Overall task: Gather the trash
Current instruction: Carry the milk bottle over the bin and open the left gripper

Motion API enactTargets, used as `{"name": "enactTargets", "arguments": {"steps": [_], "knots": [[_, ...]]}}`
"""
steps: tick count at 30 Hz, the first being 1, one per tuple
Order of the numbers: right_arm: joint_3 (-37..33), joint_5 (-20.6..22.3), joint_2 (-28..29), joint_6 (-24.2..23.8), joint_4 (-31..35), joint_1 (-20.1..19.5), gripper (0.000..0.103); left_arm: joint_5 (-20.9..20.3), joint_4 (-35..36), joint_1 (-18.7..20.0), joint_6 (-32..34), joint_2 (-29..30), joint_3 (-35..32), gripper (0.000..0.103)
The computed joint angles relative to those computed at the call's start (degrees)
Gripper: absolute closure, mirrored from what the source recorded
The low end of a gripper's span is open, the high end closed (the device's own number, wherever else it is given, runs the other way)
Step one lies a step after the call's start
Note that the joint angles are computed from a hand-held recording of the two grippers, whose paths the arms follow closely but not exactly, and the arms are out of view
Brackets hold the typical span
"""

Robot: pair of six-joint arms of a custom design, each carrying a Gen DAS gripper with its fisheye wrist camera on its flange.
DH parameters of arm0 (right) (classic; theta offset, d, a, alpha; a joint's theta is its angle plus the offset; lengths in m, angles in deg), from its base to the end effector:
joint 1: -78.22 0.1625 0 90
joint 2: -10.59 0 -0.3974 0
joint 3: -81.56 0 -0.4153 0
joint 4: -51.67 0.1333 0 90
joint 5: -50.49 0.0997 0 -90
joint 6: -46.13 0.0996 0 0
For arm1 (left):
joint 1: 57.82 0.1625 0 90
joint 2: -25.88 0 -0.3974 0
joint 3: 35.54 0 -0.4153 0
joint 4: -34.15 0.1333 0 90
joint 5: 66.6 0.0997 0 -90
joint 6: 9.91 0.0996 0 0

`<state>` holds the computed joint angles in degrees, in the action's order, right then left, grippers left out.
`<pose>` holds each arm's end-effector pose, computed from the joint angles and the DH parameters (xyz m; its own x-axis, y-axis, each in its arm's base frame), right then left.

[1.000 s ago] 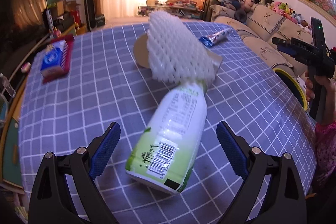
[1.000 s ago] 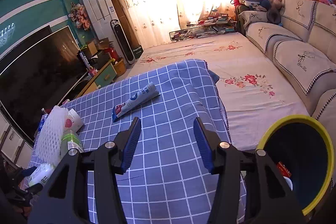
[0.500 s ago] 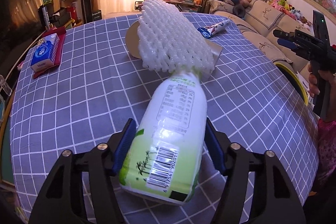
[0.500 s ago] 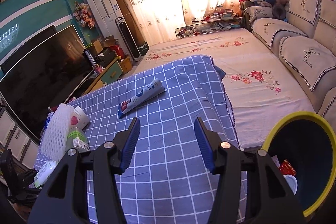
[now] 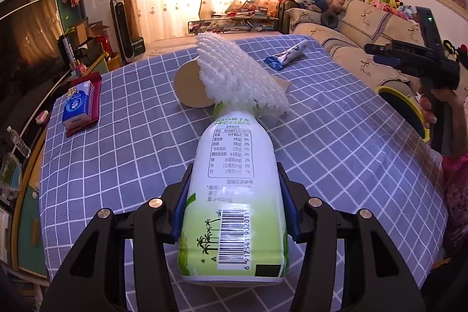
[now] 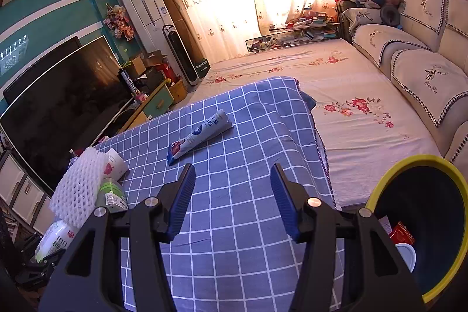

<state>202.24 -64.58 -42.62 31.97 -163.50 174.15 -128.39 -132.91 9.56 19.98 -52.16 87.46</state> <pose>0.1450 -0.5144 0.1332 -0.8959 0.1247 0.4263 -0.2830 0.5796 -0.7642 -0.0286 -0.5377 0.2364 -0.6266 0.4825 -0.6120 0.7360 0.6246 -0.2612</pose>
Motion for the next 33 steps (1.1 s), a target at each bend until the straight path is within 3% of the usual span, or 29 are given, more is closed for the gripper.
{"name": "enactTargets", "arguments": {"steps": [5,14,20,23,27,33], "knots": [[0.34,0.07,-0.52,0.14,-0.03,0.05,0.052,-1.99,4.44,-2.51,-2.33,-3.82,2.45,0.051],[1.46,1.84,-2.00,0.49,0.49,-0.22,0.052,0.02,13.19,-8.23,-6.88,-11.54,8.45,0.051],[2.35,1.25,-2.87,0.05,-1.39,0.48,0.052,-0.74,14.57,-12.27,-7.63,-14.89,11.43,0.051],[4.01,0.35,-4.69,-0.66,-3.08,1.34,0.052,-2.68,13.80,-13.89,-7.89,-12.32,10.16,0.051],[7.73,-4.41,-7.83,-4.41,-8.60,2.80,0.052,-5.43,12.71,-15.11,-7.30,-5.16,6.75,0.051],[16.35,-8.39,-15.14,-6.01,-15.53,0.50,0.052,-9.83,12.09,-17.07,-6.35,8.96,-0.59,0.051]]}}
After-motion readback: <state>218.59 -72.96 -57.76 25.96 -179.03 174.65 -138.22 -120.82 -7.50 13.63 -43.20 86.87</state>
